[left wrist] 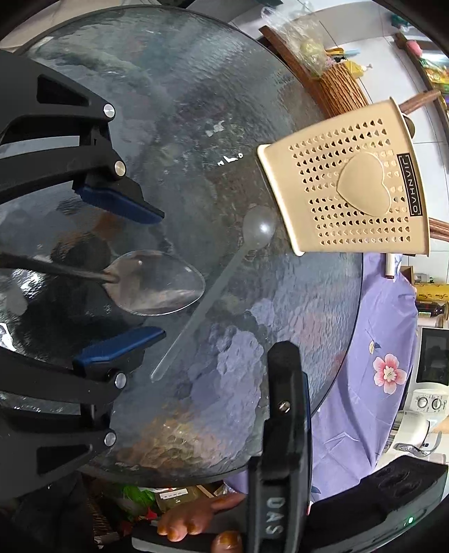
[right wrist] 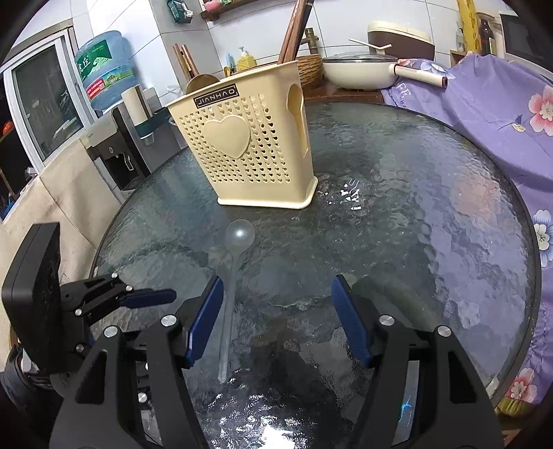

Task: Organize utensils
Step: 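Close the left tool on a metal spoon while the right tool grips a clear plastic spoon, then lift both spoons and carry them toward the cream holder with both tools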

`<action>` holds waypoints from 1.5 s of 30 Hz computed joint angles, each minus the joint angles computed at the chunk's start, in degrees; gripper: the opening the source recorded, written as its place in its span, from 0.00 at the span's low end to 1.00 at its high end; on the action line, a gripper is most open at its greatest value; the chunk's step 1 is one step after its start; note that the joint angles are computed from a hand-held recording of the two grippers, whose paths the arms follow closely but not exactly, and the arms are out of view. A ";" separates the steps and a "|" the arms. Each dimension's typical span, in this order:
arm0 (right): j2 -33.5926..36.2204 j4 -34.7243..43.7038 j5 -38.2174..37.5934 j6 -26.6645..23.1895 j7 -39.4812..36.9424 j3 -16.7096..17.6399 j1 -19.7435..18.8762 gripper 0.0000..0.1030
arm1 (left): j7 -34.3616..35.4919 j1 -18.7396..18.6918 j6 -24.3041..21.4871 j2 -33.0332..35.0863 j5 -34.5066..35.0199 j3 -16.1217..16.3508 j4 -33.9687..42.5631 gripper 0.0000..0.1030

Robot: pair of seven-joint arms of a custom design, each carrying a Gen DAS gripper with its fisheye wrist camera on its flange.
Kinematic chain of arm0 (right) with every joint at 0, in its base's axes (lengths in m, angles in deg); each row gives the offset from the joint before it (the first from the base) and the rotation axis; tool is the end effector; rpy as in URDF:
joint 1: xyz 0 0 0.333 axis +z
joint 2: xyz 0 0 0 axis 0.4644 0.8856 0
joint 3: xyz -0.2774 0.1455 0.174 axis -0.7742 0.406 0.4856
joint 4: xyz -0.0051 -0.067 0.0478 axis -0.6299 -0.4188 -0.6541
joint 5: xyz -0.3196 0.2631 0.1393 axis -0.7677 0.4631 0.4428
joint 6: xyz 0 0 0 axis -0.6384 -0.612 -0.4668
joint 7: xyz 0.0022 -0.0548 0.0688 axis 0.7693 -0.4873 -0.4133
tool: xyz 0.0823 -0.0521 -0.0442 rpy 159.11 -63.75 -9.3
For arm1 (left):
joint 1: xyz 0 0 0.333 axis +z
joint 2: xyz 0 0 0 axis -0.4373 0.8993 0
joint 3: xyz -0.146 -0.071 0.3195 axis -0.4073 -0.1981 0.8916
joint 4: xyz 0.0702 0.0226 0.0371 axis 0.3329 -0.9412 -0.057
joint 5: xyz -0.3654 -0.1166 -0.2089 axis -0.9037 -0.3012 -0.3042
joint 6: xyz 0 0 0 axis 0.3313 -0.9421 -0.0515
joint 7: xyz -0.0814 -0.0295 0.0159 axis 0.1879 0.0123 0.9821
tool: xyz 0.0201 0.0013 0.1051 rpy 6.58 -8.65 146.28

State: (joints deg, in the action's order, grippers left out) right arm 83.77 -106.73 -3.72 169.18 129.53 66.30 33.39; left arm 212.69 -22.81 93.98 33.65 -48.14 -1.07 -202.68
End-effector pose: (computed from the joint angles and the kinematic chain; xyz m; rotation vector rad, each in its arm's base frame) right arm 0.7025 0.2569 0.4478 -1.7821 1.5034 -0.3354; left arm 0.6311 -0.0281 0.4139 -1.2468 2.3985 -0.8529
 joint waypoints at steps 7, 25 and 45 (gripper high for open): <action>0.84 1.32 -0.90 -1.61 0.68 -1.22 1.10 0.63 | -0.59 -0.25 -0.56 0.95 0.87 -0.37 1.64 0.38; 12.33 21.00 -9.39 -17.58 2.14 -7.22 9.95 0.63 | -9.42 2.89 1.76 2.13 -2.32 0.48 5.23 0.34; 21.60 37.17 -18.12 -26.99 6.31 -12.49 16.51 0.35 | -7.88 4.02 3.24 2.70 -6.59 0.00 7.44 0.34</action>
